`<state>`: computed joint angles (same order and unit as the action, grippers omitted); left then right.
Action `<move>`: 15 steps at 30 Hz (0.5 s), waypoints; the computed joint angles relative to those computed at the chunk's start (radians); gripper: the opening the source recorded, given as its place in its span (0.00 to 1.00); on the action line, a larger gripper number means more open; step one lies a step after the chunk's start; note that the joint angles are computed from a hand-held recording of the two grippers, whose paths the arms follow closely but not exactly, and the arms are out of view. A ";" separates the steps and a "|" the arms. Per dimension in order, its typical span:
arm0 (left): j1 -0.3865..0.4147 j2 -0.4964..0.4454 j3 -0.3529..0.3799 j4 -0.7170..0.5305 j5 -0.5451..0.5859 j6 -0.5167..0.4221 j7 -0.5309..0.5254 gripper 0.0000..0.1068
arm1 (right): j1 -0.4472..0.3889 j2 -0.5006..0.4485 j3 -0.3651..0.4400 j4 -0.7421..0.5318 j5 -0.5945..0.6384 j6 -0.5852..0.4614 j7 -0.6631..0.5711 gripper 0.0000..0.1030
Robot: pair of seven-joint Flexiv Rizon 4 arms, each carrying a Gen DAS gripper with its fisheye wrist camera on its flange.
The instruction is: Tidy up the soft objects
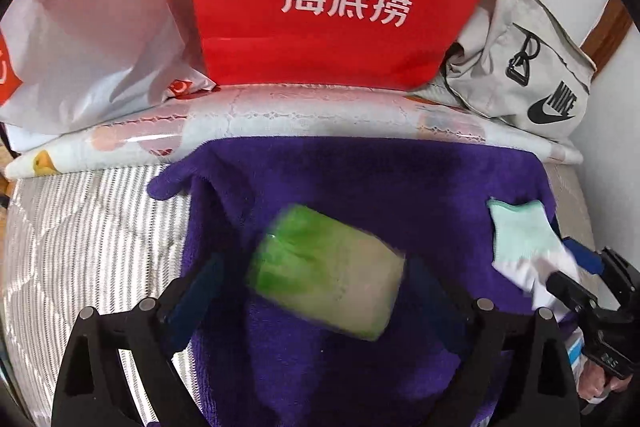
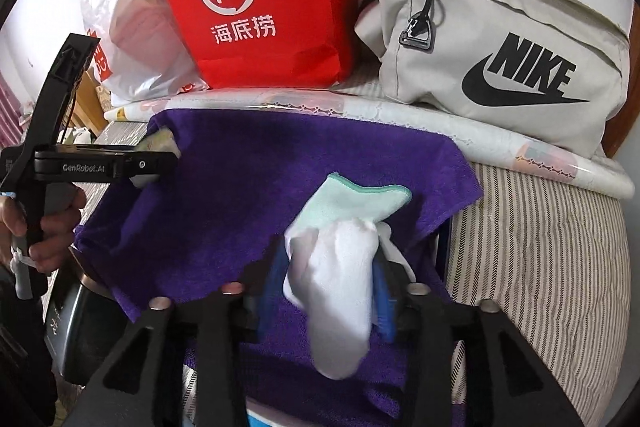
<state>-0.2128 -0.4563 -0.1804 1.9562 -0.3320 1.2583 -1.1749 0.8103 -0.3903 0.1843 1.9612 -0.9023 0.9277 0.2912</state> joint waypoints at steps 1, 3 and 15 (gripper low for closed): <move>-0.002 0.001 0.004 -0.002 0.003 -0.007 -0.006 0.89 | 0.003 0.001 -0.002 -0.001 -0.004 -0.006 0.004 0.60; 0.004 0.006 0.000 0.001 -0.009 -0.019 -0.009 0.89 | 0.008 0.004 0.000 -0.004 -0.010 -0.019 0.008 0.64; 0.137 0.203 -0.190 0.257 -0.314 0.161 0.223 0.88 | 0.069 0.052 0.065 -0.065 0.056 -0.271 -0.002 0.80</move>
